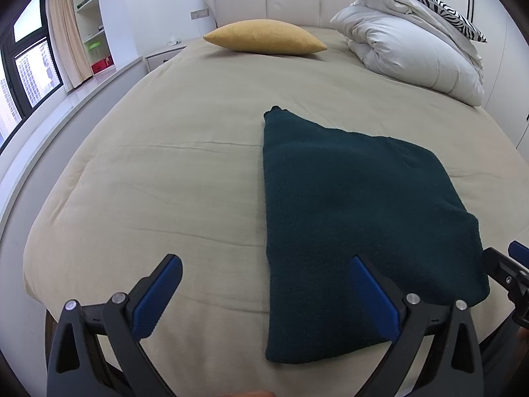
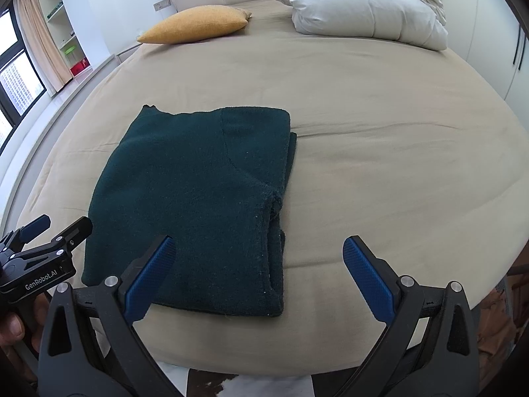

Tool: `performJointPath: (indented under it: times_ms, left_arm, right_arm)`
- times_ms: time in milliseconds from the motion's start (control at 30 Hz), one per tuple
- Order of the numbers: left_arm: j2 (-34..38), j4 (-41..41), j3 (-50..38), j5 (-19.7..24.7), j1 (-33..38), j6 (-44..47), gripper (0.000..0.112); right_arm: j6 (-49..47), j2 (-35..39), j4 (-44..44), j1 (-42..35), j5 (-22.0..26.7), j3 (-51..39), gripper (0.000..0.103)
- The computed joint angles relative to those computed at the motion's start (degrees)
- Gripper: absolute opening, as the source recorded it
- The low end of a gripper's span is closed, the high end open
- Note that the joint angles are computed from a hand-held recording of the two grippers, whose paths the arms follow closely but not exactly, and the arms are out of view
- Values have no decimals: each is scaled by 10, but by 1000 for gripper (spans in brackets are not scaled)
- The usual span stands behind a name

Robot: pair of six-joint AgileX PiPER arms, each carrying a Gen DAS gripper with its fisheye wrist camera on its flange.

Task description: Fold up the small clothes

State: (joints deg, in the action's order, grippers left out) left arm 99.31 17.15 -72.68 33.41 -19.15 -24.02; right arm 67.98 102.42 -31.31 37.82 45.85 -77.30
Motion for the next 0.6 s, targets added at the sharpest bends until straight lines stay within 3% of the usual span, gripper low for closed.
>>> performJointPath:
  times_ms: [600]
  left_arm:
    - [1, -3, -4, 4, -1, 1, 103]
  right_arm:
    - [-1, 0, 4, -3, -6, 3, 103]
